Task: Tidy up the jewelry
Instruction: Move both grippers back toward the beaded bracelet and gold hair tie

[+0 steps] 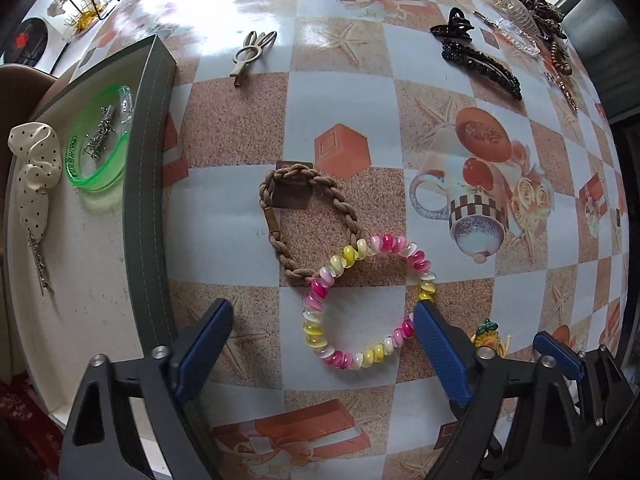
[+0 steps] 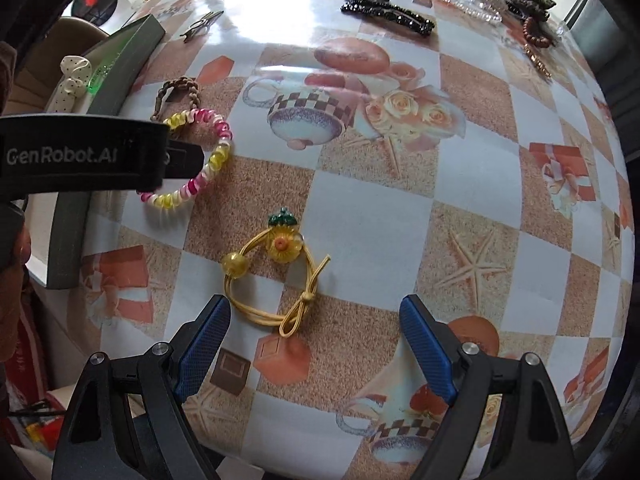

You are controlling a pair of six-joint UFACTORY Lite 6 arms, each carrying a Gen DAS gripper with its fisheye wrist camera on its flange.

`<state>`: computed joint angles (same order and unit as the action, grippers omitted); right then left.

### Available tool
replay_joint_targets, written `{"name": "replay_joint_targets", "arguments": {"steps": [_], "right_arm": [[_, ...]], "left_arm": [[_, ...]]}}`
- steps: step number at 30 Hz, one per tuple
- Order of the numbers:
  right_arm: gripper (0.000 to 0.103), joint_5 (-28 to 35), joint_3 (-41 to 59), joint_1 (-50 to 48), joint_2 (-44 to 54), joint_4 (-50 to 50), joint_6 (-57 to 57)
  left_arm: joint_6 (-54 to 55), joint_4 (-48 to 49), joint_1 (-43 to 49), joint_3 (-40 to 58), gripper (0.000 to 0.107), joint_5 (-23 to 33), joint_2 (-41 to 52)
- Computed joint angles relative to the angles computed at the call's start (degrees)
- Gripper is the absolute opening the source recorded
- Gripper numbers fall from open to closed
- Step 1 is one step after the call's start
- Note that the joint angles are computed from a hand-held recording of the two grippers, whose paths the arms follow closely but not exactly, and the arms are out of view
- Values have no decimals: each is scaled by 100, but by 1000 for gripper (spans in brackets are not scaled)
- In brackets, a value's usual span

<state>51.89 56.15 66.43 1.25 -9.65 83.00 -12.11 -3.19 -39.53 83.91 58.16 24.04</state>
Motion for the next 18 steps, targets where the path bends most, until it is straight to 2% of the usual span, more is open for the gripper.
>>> {"name": "replay_joint_targets", "arguments": {"steps": [2, 6, 13, 14, 16, 18], "right_arm": [[82, 108, 91, 77, 97, -110, 129], [67, 269, 511, -10, 519, -239, 117], [46, 346, 562, -132, 497, -216, -69], [41, 335, 587, -154, 527, -201, -125], [32, 368, 656, -281, 526, -140, -331], [19, 283, 591, -267, 532, -103, -319]], "left_arm": [[-40, -8, -29, 1, 87, -12, 4], [-47, -63, -71, 124, 75, 25, 61], [-151, -90, -236, 346, 59, 132, 143], [-120, -97, -208, 323, 57, 121, 131], [-177, -30, -259, 343, 43, 182, 148], [-242, 29, -309, 309, 41, 186, 113]]}}
